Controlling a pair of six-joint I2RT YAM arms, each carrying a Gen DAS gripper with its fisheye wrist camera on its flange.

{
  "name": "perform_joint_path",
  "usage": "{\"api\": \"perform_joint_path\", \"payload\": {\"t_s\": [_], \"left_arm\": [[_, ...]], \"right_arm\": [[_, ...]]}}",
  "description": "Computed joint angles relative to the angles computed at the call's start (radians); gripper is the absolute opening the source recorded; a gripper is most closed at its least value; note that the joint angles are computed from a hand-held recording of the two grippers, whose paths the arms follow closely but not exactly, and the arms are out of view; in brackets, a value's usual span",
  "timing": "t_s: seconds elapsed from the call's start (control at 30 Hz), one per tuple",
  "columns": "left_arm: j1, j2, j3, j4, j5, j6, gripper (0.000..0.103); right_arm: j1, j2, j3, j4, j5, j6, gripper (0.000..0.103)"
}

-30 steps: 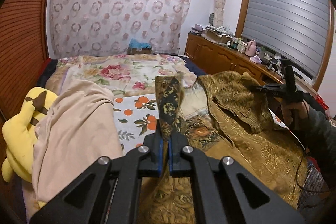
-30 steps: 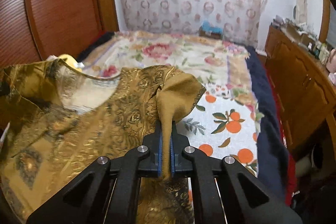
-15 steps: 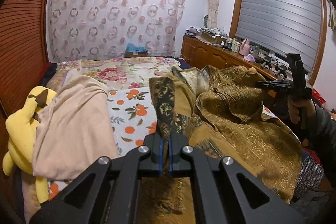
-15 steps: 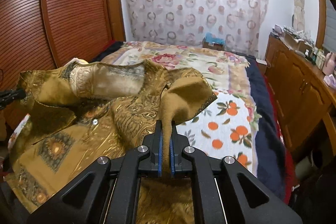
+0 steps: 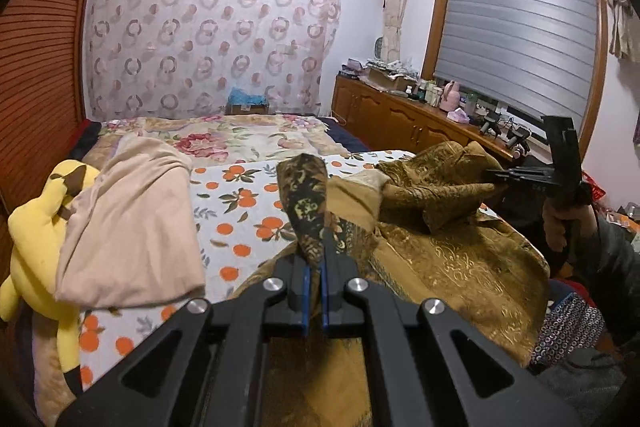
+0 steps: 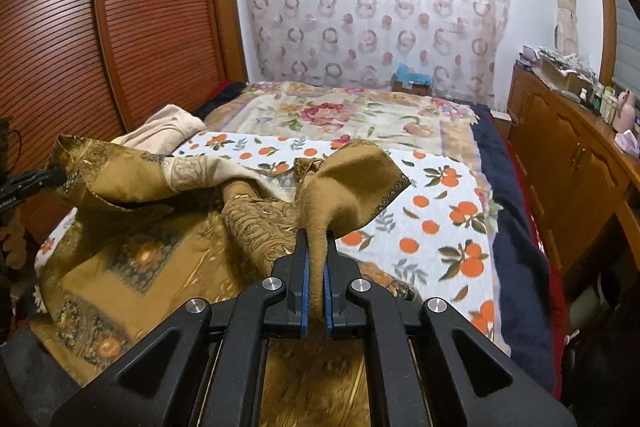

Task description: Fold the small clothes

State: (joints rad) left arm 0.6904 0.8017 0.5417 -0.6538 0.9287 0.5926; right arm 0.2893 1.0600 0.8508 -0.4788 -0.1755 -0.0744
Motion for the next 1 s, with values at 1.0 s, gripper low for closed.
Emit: {"api": "perform_joint_path", "payload": {"t_s": [1.0], "left_arm": [[0.670, 0.332, 0.143, -0.681, -0.015, 0.948, 0.004]], "right_arm": [[-0.174, -0.495, -0.239, -0.494, -0.078, -0.120, 0.003]]}}
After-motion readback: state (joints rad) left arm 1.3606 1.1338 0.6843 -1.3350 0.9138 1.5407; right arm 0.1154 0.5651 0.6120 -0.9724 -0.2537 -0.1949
